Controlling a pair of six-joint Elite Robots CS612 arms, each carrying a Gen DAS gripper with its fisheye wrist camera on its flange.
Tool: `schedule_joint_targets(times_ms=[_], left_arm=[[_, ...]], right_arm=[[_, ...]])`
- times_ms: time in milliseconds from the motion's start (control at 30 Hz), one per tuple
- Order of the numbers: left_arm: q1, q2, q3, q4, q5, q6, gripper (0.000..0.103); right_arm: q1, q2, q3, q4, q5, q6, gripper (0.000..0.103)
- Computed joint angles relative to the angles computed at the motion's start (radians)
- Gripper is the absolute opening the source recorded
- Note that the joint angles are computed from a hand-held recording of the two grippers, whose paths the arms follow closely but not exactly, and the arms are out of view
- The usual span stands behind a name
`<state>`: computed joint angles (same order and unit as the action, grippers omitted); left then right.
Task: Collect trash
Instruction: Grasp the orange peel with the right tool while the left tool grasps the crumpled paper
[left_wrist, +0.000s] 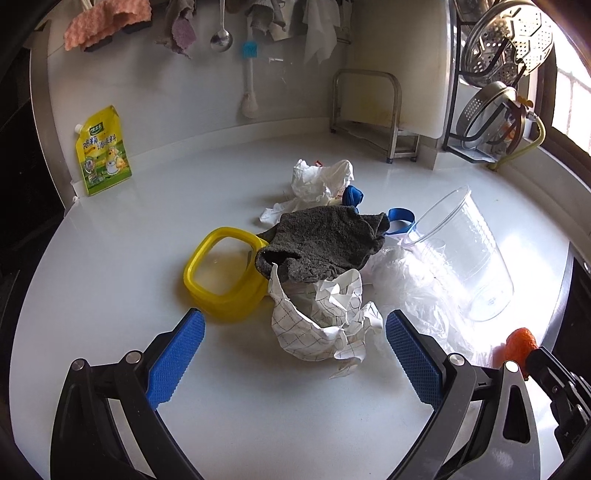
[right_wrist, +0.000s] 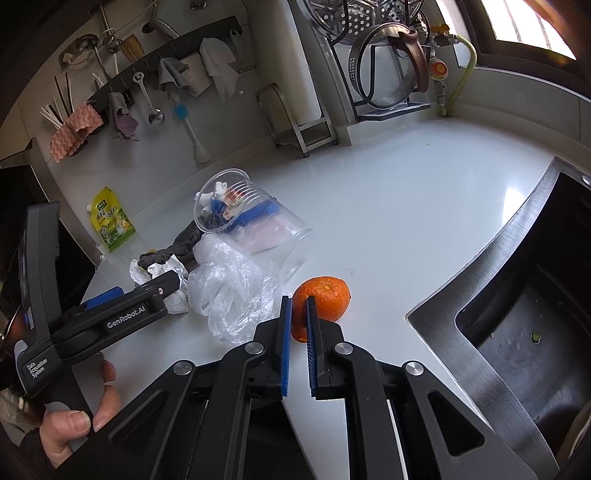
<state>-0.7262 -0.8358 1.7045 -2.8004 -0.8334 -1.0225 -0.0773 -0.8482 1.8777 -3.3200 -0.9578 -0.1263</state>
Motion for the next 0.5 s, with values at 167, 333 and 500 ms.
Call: schedule_joint_targets(times_ms=[167,333,500], left_arm=[[0.004,0.008,-0.001,-0.011,0.004,0.005,0.077],[0.012,0.01,0.007,-0.059,-0.053,0.033,0.046],[0.009,0.0,0.032,-0.116,-0.075,0.056,0.034]], right_arm=[[-0.003,0.002,0.0,-0.003,0.011,0.002,0.008],[-0.003,0.002,0.0,-0.003,0.01,0.002,0.008],[-0.001,0.002,0.001,-0.004,0.004,0.0,0.008]])
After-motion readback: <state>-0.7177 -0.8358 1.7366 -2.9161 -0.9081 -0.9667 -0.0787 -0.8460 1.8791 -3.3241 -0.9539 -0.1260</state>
